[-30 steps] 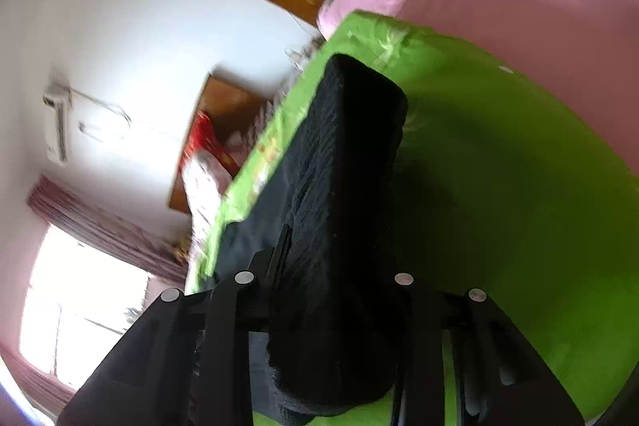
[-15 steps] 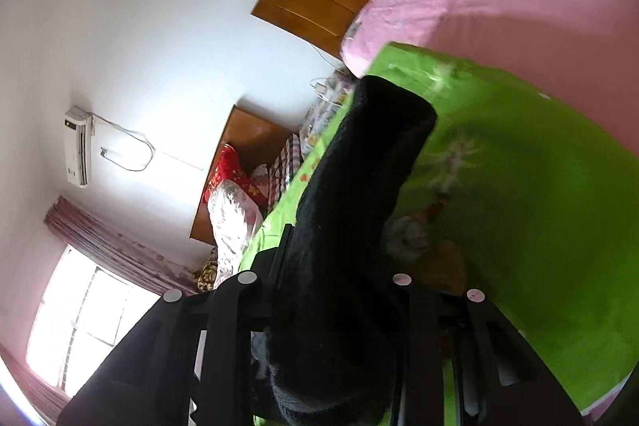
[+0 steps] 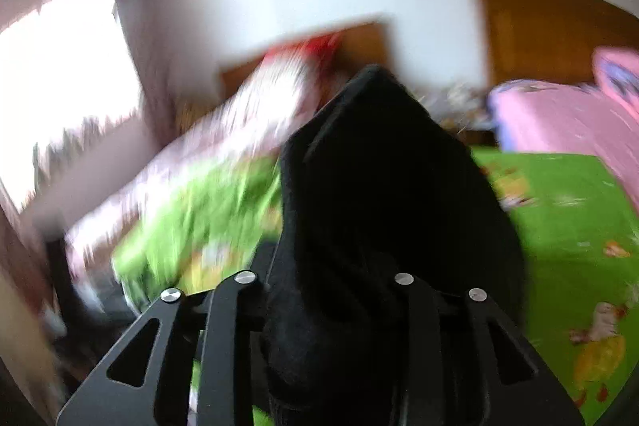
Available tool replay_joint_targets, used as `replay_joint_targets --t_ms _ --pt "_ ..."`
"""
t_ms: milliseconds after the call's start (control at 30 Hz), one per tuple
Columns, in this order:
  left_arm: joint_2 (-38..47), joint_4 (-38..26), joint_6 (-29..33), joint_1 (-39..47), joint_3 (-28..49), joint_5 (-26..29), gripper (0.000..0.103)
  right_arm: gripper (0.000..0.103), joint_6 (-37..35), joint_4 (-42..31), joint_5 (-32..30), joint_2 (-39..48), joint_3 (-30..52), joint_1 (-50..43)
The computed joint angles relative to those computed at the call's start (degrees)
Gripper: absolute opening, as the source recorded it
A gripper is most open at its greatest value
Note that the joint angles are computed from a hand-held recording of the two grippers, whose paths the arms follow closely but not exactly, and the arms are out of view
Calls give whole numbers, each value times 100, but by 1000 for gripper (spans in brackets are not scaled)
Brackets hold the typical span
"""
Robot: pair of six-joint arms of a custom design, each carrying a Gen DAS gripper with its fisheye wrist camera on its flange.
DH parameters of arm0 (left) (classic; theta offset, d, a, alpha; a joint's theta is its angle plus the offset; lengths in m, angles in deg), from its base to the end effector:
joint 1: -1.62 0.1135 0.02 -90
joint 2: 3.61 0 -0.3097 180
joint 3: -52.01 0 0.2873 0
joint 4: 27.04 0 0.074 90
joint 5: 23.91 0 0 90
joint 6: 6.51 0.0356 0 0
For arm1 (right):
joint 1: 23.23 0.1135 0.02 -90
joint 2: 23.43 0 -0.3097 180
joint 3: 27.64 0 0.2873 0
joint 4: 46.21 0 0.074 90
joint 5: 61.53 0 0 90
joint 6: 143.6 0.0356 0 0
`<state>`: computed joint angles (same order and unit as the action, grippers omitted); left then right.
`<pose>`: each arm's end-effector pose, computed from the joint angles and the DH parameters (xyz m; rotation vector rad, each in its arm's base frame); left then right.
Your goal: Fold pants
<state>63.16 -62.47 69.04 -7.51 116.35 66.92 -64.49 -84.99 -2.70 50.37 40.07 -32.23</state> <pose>0.2679 -0.0436 0.3186 -0.0961 2.2403 -0.2401 0.2926 -0.0277 0.3067 -0.2969 2.2384 0.4553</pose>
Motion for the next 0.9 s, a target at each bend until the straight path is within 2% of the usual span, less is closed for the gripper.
replay_joint_targets --t_ms 67,100,133,167,200,267,300,367,400,467,533,567,633,767,900 --pt "-126 -136 92 318 -88 148 100 52 -158 72 828 566 -225 844" --pt "-185 -188 141 412 -166 183 100 57 -200 766 1387 550 -674 1225" --pt "-193 -218 176 451 -207 205 100 70 -384 1418 1756 270 -1106 1460" --pt "-190 -213 200 458 -240 210 100 86 -645 1539 2013 152 -1250 1667" --pt "-175 -205 226 441 -271 220 100 87 -744 1327 2058 79 -1208 1751" --pt "-110 -152 179 370 -278 264 100 90 -827 972 1525 109 -1014 1465" --pt "-118 -121 89 271 -300 241 100 90 -890 595 957 6 -922 1185" --pt "-49 -68 -68 172 -264 320 100 88 -1128 -159 -400 -182 -694 527" --pt "-10 -76 -148 174 -221 535 100 86 -1450 -719 -1386 -228 -491 -113" --pt "42 -95 -196 154 -166 851 100 87 -1849 -1152 -2493 -431 -397 -1305" --pt "165 -192 -204 80 -40 1333 101 89 -1915 -1139 -2855 -455 -306 -2214" --pt "307 -233 -217 65 37 1741 101 89 -1965 -1133 -3005 -349 -234 -2635" --pt "602 -276 -321 -45 187 2258 100 89 -2331 -1535 -3290 59 42 -3369" --pt "1174 -516 -413 -445 529 2143 101 89 -2998 -2155 -3446 617 227 -4185" --pt "1873 -1015 -372 -702 1023 1934 101 89 -3170 -2194 -3421 1029 161 -4248"
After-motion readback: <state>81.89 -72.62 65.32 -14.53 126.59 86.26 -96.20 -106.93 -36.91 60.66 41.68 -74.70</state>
